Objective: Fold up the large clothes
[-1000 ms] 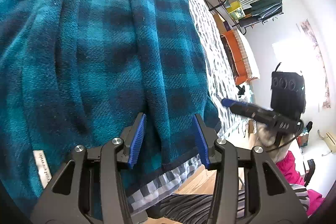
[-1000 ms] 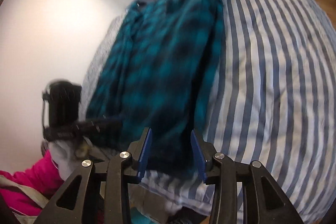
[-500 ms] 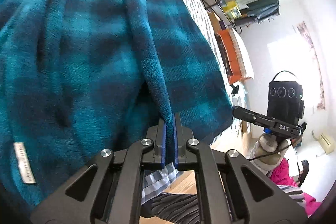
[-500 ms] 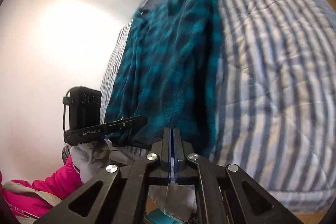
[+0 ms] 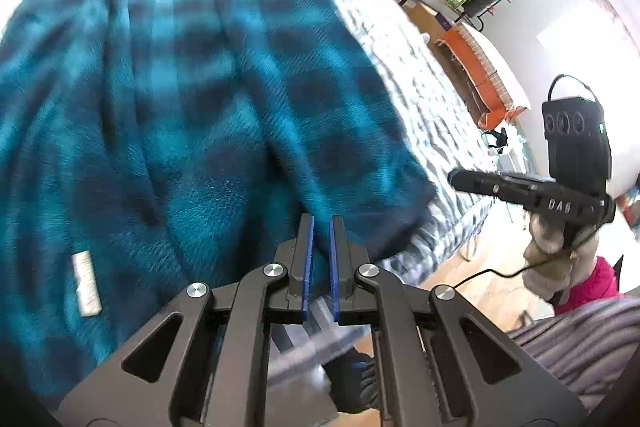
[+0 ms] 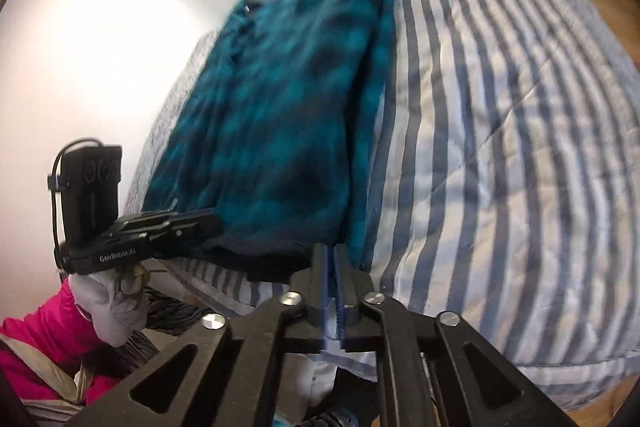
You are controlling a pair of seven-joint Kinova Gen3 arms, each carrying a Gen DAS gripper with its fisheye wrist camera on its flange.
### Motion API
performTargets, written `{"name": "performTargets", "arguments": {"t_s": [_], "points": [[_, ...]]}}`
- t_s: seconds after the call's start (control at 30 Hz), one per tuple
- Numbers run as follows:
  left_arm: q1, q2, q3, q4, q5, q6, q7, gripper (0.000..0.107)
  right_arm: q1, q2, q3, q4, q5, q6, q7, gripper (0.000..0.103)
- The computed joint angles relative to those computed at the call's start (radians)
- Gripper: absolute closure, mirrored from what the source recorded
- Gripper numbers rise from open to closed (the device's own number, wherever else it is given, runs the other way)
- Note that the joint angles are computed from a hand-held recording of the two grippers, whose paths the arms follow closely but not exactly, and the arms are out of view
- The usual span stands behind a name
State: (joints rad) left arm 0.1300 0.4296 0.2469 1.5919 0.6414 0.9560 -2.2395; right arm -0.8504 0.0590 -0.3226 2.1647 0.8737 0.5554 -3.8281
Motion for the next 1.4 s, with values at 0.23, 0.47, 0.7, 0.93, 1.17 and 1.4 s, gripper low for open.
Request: {"name": "performTargets", "arguments": {"t_s": [0.23, 0.47, 0.7, 0.93, 1.17, 1.4], "points": [[0.048, -0.097, 0.035, 0.061, 0.038, -0.065, -0.127, 0.091, -0.119, -0.026, -0.007, -0.067, -0.03, 0.285, 0.001, 0.066], [0.209, -0.016, 0.03, -0.018, -0.103, -0.083, -0.065, 0.06, -0.09, -0.103, -0.155, -0.045, -0.034, 0.474, -0.141, 0.06], [0.357, 0.049, -0.003, -0.058, -0.345, -0.133, 0.127, 0.05, -0.084, -0.15, -0.206, -0.02, -0.061, 0.534, -0.206, 0.06], [0.398, 0.033, 0.008, -0.002, -0.445, -0.234, 0.205, 0.042, -0.031, -0.181, -0.203, -0.003, -0.072, 0.497, -0.148, 0.06], [0.248, 0.062, 0.069, -0.05, -0.288, -0.136, 0.119, 0.097, 0.065, -0.223, -0.184, 0.037, -0.028, 0.372, -0.112, 0.06], [0.052, 0.022, 0.115, -0.009, -0.016, -0.044, 0.022, 0.1, 0.188, -0.208, -0.06, 0.062, 0.089, 0.121, -0.055, 0.054]]}}
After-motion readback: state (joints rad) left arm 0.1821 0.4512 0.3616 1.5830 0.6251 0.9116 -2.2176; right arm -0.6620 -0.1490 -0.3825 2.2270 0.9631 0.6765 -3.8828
